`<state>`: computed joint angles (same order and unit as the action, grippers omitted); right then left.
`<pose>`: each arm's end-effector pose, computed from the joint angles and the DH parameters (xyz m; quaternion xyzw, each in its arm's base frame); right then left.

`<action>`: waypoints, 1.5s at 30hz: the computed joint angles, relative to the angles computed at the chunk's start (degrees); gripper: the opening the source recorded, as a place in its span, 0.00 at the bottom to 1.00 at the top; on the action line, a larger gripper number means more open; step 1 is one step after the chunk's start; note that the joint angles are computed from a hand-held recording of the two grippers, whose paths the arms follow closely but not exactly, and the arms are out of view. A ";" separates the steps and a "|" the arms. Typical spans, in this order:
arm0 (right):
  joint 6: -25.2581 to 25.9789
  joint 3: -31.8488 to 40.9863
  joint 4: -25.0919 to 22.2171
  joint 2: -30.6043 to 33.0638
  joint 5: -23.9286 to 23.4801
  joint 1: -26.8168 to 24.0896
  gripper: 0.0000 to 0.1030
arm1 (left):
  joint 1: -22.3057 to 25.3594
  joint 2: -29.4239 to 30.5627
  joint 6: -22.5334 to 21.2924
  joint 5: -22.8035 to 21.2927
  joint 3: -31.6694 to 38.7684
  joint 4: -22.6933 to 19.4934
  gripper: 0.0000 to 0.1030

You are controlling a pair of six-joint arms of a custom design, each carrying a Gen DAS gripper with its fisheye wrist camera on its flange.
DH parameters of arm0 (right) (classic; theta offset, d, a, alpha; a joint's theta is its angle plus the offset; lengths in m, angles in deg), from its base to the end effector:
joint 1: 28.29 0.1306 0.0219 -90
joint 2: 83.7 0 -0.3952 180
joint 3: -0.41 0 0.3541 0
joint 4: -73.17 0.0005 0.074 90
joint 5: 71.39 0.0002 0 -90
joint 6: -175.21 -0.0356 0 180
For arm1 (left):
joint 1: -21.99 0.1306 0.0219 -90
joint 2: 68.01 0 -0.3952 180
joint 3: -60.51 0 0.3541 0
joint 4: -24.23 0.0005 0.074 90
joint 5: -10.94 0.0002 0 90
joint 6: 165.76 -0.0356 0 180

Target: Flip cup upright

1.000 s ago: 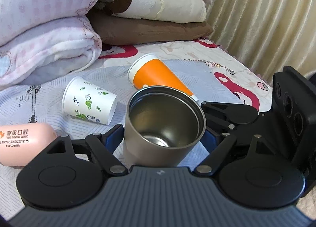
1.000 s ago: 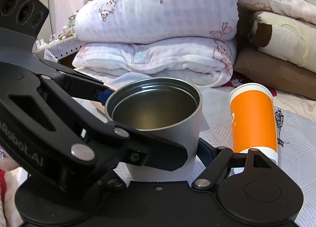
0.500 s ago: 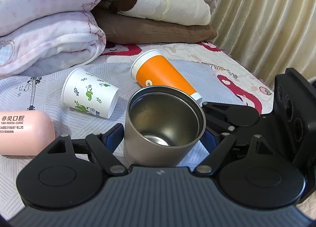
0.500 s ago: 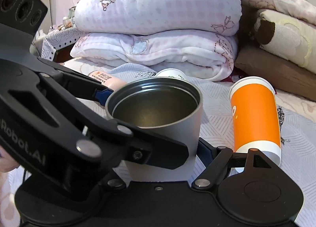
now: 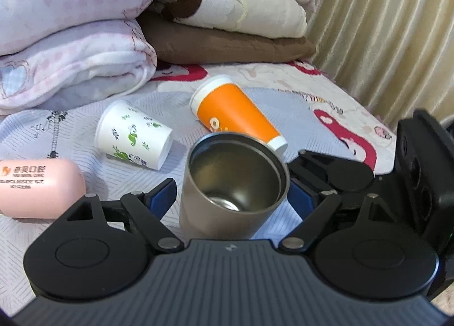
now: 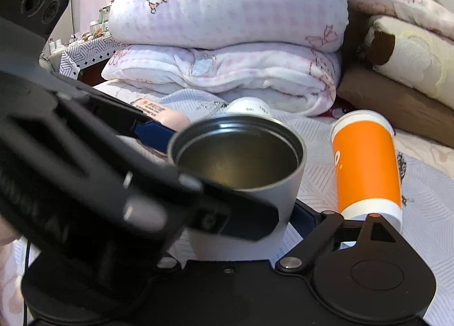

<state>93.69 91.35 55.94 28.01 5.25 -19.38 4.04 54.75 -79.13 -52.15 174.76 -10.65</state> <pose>0.5764 0.0982 0.3052 -0.1854 0.8747 0.1062 0.4350 0.6253 -0.2200 0.3378 0.2557 0.8608 -0.2608 0.3545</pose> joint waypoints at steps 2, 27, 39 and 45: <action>-0.48 0.20 -1.66 -0.54 1.00 0.26 0.92 | -0.10 -0.52 -0.51 -1.05 1.26 -3.24 0.82; -10.06 -6.57 -19.07 -22.10 14.14 2.59 0.93 | -1.17 -22.08 3.81 -8.69 -8.74 -17.00 0.84; -19.06 -6.59 -29.93 -28.38 20.55 5.15 0.94 | -3.73 -27.38 6.52 -22.76 -10.68 -23.80 0.92; -21.22 -5.03 -32.81 -29.44 23.50 6.44 0.97 | -3.85 -27.35 8.55 -24.67 -10.13 -27.78 0.95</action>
<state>72.47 86.32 23.12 -1.43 28.75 -12.94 0.19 27.40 -70.59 -76.82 164.63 -38.43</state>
